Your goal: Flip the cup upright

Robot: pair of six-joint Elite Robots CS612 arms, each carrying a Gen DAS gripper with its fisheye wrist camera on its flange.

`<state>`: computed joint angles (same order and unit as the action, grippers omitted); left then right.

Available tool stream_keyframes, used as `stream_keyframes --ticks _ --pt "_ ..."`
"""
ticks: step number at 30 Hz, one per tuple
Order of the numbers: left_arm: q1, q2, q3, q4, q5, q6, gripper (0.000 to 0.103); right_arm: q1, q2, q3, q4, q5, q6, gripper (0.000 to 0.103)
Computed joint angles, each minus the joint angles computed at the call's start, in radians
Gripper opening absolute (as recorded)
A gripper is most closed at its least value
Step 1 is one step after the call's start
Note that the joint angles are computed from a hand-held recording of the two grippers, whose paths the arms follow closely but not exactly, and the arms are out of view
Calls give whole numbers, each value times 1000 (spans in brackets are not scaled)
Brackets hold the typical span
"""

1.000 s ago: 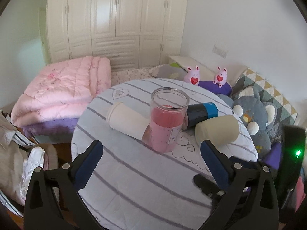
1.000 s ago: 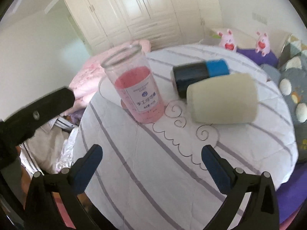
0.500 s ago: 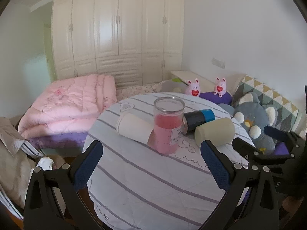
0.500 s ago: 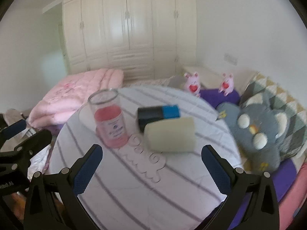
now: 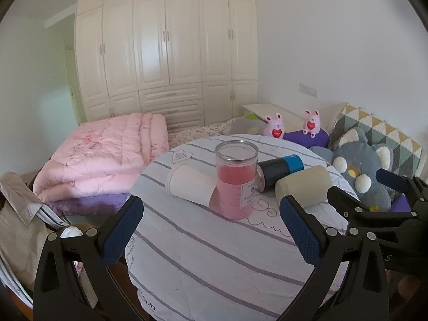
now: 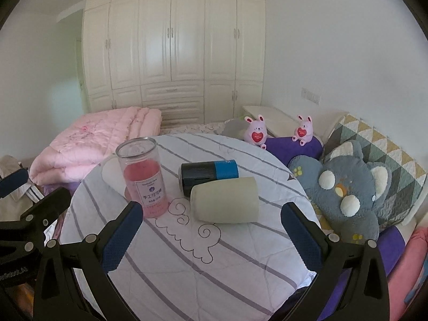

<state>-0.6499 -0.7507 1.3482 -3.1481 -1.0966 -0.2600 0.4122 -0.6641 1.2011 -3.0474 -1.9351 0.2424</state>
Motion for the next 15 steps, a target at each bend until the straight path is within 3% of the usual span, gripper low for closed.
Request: stream_keyframes --ticks 9,15 --pt "1 4 -1 -8 3 -10 103 4 8 -8 -23 -26 -14 103" --pt "5 22 -11 -75 -11 8 103 8 22 -21 -47 -56 -37 103"
